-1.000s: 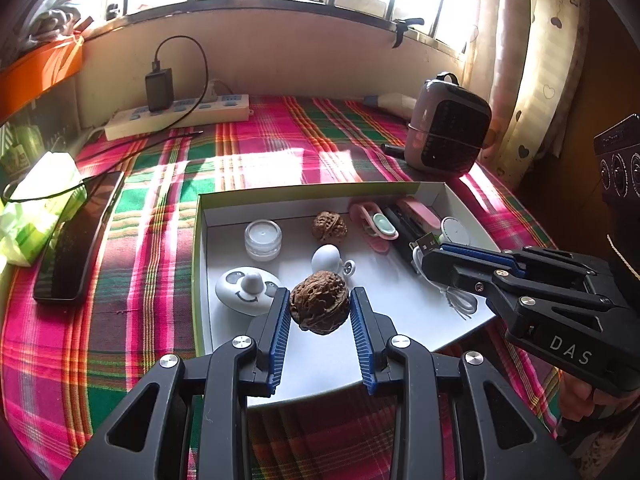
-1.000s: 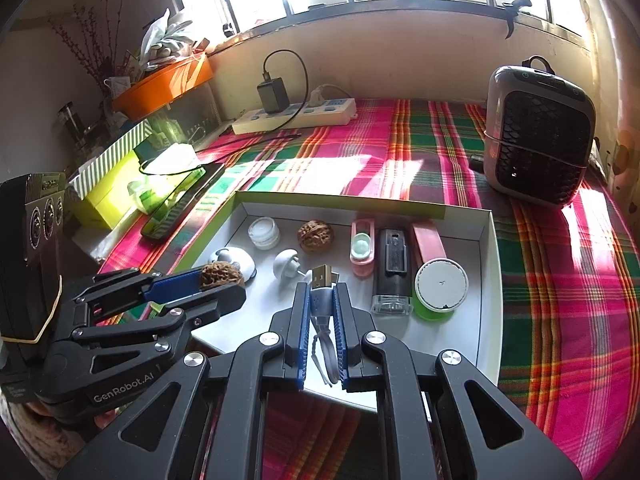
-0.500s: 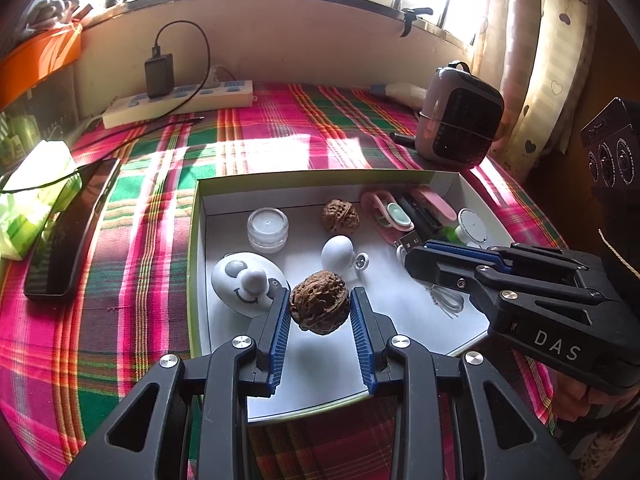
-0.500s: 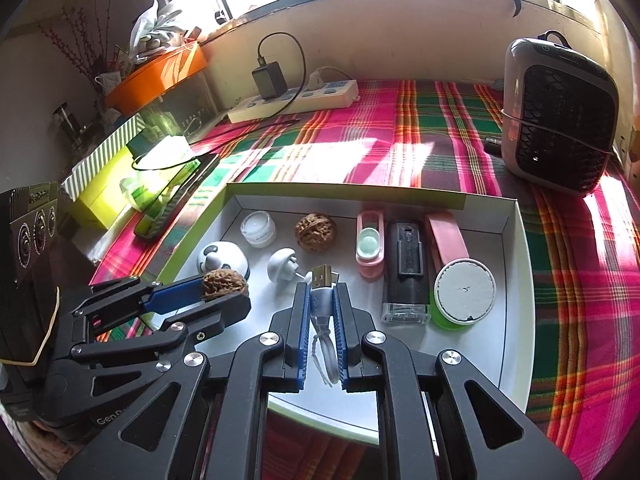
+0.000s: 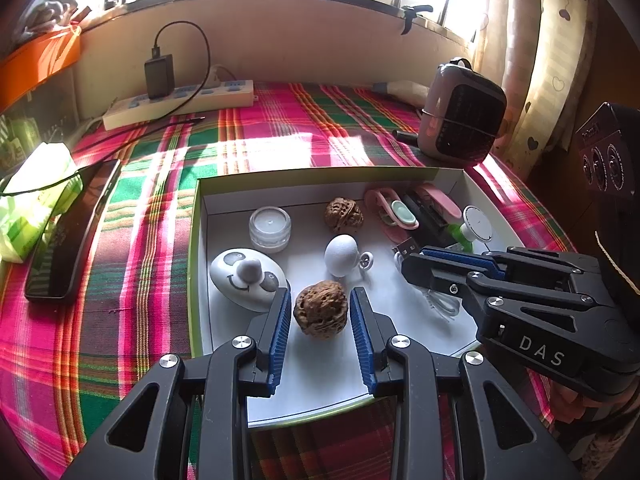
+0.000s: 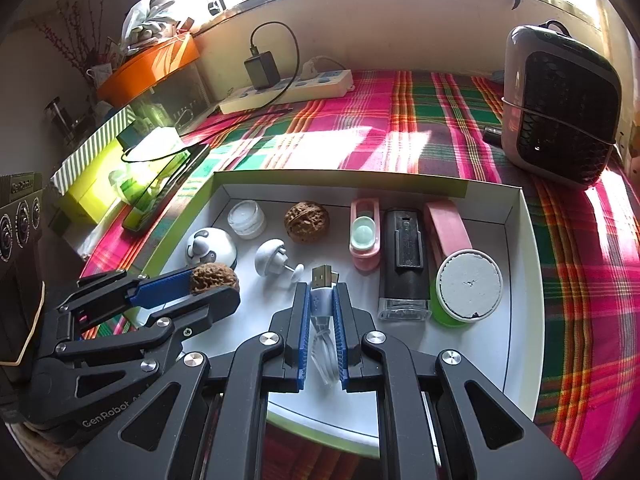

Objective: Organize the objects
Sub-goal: 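Open right tool releasing white cable while left tool releases walnut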

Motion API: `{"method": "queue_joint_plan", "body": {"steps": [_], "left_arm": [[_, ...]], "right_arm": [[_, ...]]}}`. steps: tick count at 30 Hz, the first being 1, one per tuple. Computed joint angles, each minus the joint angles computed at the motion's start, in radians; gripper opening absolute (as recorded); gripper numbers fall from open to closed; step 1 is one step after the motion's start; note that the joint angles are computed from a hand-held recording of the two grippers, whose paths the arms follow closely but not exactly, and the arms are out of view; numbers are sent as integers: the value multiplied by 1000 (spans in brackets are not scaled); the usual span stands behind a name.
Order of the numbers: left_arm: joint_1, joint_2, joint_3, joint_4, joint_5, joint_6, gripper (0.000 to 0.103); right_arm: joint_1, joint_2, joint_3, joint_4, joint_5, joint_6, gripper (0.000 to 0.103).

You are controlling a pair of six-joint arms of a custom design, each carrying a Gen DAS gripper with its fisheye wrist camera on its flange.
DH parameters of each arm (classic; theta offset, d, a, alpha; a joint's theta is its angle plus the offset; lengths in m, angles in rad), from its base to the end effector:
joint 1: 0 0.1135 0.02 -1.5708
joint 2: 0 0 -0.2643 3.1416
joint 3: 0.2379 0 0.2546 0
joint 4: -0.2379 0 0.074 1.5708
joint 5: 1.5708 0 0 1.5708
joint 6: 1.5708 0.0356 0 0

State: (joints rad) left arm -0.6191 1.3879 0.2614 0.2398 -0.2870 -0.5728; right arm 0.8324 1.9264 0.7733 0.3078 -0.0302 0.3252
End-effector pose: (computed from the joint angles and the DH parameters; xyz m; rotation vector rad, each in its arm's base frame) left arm 0.1694 -0.1083 0.0920 -0.0683 2.4170 -0.1938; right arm 0.2280 0.2521 0.0775 -0.6397 2.4114 0.5495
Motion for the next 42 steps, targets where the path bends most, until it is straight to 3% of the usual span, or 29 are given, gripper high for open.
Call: {"method": "queue_joint_plan", "body": {"steps": [22, 30, 42], "left_arm": [[-11, 1, 4, -11, -14, -9, 28], [-29, -32, -6, -44, -43, -26, 29], [-158, -146, -2, -206, -192, -118, 30]], "right_arm": [[7, -3, -10, -5, 15, 16, 13], [22, -23, -28, -7, 39, 25, 28], [91, -112, -102, 2, 160, 39, 35]]}}
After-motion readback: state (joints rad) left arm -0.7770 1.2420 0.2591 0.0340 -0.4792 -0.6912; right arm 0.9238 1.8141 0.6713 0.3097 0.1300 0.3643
